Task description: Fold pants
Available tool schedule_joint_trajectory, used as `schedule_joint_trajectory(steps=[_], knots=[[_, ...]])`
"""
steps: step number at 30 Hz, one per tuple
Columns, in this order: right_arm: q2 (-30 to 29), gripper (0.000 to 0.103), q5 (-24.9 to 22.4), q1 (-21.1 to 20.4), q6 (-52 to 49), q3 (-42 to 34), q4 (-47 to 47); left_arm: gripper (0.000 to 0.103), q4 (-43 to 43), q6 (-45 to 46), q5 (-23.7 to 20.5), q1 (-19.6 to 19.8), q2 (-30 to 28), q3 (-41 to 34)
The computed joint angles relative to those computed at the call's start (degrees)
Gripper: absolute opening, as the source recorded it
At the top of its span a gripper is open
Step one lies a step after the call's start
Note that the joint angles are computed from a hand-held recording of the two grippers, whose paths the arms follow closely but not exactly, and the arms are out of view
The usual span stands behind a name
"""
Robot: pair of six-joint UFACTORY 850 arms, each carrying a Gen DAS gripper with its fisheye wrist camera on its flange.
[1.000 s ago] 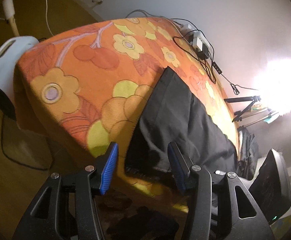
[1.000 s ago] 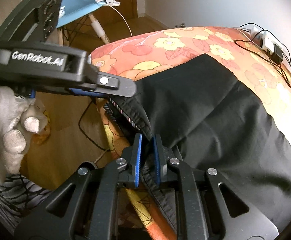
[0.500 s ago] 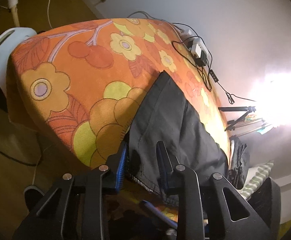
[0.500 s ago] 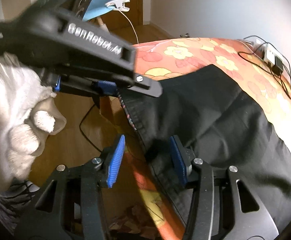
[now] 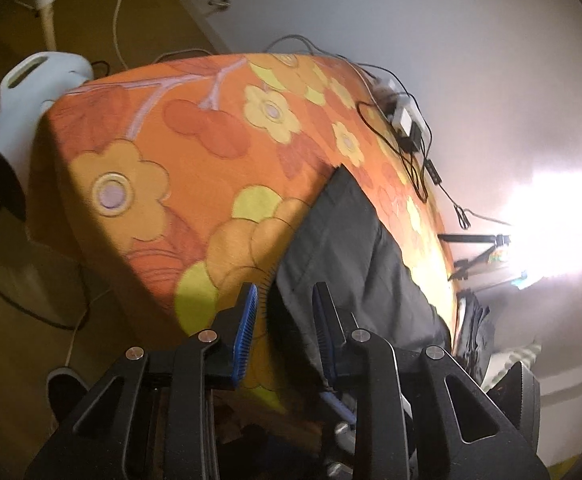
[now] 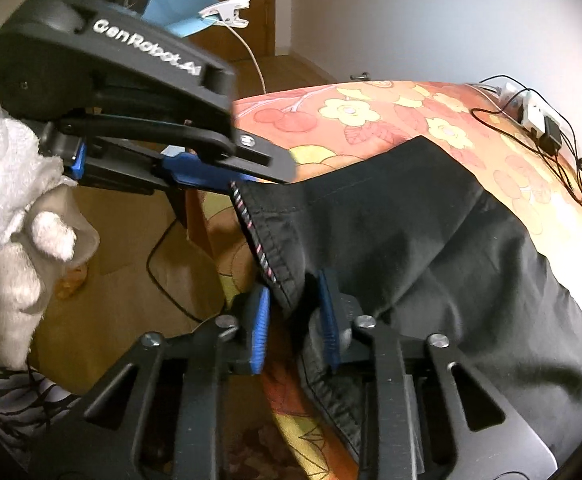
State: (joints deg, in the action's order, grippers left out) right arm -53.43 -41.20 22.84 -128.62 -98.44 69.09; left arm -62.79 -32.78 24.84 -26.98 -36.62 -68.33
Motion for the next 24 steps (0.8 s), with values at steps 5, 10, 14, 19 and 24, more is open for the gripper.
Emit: schedule_joint_trajectory(steps=[5, 10, 14, 19, 24], knots=[[-1.7, 0.01, -2.8, -0.6, 8.3, -3.6, -3.7, 0.027, 1.4, -1.6, 0.5, -0.1, 0.2, 0.3], [-3.3, 0.01, -5.5, -1.3, 11.6, -6.6, -5.1, 0.036, 6.7, -6.7, 0.3, 0.4, -0.2, -0.2], [-4.4, 0.01, -7.9, -1.9, 13.5, -8.4, -6.3, 0.043, 10.2, -10.3, -0.3, 0.7, -0.9, -0.9], [-4.0, 0.006, -8.7, -2.5, 12.1, -7.7, -6.4, 0.049, 16.4, -16.8, -0.8, 1.1, -1.8, -1.6], [-4.2, 0.005, -8.8, -2.7, 12.6, -7.7, -5.9, 0.049, 19.4, -20.7, -1.0, 1.4, -2.4, -2.2]])
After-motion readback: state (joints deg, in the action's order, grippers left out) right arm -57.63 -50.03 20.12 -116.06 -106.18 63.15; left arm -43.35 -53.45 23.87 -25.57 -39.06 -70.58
